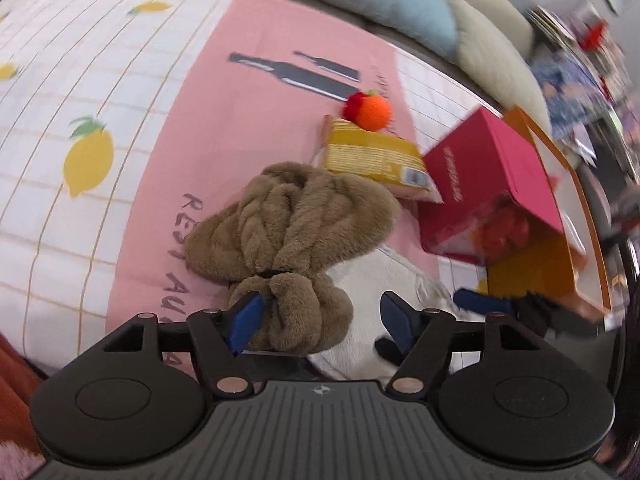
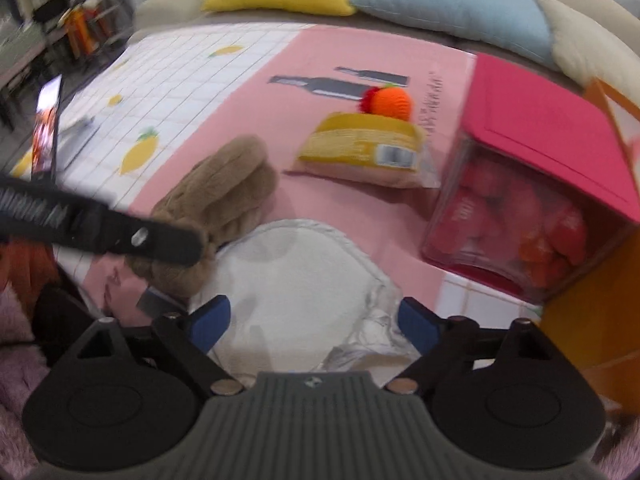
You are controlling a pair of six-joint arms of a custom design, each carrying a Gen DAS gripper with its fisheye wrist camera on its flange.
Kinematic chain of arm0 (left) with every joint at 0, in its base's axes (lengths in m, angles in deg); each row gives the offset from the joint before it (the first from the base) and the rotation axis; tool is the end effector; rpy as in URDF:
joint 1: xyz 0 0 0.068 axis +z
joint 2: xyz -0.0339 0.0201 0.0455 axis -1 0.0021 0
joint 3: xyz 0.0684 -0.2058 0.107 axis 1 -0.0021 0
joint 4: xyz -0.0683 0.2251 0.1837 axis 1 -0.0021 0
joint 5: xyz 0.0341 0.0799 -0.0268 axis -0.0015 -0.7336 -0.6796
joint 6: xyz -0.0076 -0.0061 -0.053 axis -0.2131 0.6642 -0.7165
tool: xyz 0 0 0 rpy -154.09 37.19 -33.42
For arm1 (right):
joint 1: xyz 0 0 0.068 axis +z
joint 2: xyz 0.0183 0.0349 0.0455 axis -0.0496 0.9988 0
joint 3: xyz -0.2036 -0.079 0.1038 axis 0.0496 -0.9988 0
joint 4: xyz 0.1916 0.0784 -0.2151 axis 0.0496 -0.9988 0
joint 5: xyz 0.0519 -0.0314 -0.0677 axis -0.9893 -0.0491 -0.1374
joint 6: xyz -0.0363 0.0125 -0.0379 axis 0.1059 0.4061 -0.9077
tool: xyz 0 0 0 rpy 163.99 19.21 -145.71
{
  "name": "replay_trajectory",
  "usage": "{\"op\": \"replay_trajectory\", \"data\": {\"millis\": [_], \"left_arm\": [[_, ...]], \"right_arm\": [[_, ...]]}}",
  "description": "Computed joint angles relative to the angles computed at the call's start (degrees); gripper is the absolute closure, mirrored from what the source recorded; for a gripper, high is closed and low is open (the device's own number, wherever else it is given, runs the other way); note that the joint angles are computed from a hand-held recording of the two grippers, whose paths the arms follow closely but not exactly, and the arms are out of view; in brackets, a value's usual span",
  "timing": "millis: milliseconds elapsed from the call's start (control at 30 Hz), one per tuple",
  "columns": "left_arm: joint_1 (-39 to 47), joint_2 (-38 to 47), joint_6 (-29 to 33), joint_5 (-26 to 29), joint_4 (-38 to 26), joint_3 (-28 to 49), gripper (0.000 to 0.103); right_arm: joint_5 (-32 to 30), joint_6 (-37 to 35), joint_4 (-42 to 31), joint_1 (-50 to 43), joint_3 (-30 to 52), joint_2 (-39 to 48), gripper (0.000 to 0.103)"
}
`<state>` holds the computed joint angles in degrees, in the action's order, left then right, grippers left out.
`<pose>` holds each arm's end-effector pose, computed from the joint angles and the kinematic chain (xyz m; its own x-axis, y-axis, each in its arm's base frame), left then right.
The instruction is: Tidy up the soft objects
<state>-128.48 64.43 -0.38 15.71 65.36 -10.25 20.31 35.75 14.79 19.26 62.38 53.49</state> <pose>0.2525 -0.2043 0.0854 -0.9187 -0.1436 -0.3680 0.0236 0.9100 -0.4139 0.2435 0.1011 0.0662 -0.8108 -0.2686 -0.5200 -0.3584 0.9303 0.0783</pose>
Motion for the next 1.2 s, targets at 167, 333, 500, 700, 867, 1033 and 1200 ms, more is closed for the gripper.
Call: {"op": "replay_trajectory", "data": {"millis": [167,333,500,700,867,1033,1200], "left_arm": [[-1.8,5.1,-0.8,-5.4,-3.9,5.3,0.018],[-3.8,8.7,1.9,-10.0,-6.1,8.2,0.021],[-4.3,10.4,4.5,-13.1,-8.0,9.3,0.046],[-3.9,11.1,5.3,-13.2,-7.7,9.1,0.048],[-3.4,12.8,3.6,-13.0,-10.3,10.8,0.04],[-1.9,11.4,2.8,-10.8,-7.9,8.4,0.044],[-2.4,10.1,3.8,-11.4,-7.0,7.5,0.057]], "right_arm": [[3.7,-4.3,1.0,4.7,2.3,5.4,0.003],[5.8,-4.4,0.3,5.6,4.8,10.3,0.002],[4.7,-2.4,0.5,3.4,4.8,10.5,0.021],[6.7,-1.1,1.2,3.6,3.6,8.9,0.047],[10.5,-2.3,1.5,4.6,2.2,6.7,0.083],[11.1,-1.2,2.5,4.4,-0.4,2.9,0.096],[11.3,1.4,1.8,4.1,-3.6,-5.0,0.097]]}}
